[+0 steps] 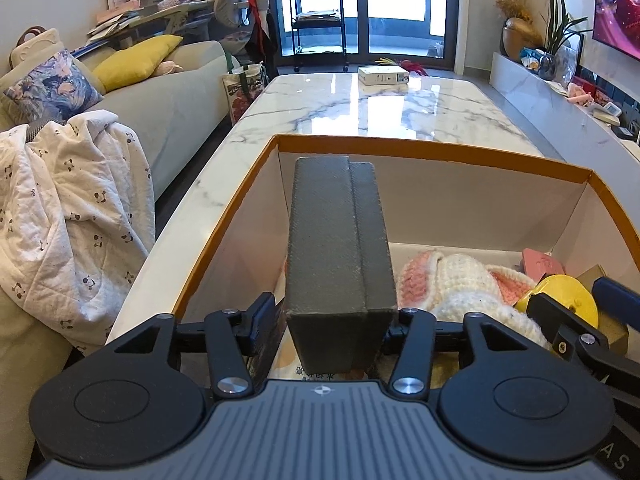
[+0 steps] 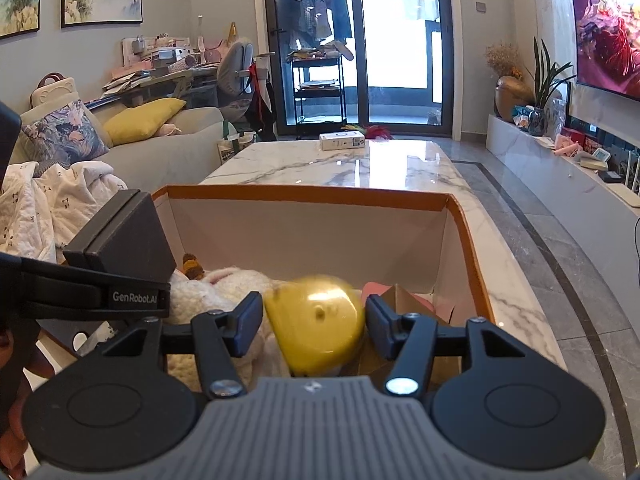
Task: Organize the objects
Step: 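Lower the grey case and tape measure into the orange box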
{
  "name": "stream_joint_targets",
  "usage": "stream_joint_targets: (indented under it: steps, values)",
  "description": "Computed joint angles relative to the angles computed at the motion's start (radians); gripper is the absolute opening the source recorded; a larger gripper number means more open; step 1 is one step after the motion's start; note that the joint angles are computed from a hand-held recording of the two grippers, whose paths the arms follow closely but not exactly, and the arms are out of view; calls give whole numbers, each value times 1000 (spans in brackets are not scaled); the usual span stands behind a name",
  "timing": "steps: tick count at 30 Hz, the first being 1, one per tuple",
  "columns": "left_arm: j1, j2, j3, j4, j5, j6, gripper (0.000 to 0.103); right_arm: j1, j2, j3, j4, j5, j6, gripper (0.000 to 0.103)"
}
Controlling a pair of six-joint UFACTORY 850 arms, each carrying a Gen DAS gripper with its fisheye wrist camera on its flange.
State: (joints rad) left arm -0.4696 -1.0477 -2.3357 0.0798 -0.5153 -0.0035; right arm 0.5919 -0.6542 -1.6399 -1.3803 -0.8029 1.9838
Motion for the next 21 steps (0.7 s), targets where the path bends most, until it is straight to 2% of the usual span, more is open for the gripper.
stream_joint_targets:
  steps: [8, 12, 18, 21]
  values:
    - [1, 27, 40, 7, 6, -3, 58, 5, 8, 2, 3, -12, -7, 72]
    - [5, 52, 68, -21, 6, 13, 58, 12, 12, 0, 24, -36, -20, 81]
    - [6, 121, 175, -43, 70, 36, 58, 19, 33, 20, 39, -42, -14, 83]
    - [16, 139, 201, -133, 81, 102, 59, 27, 38, 23, 41, -51, -20, 84]
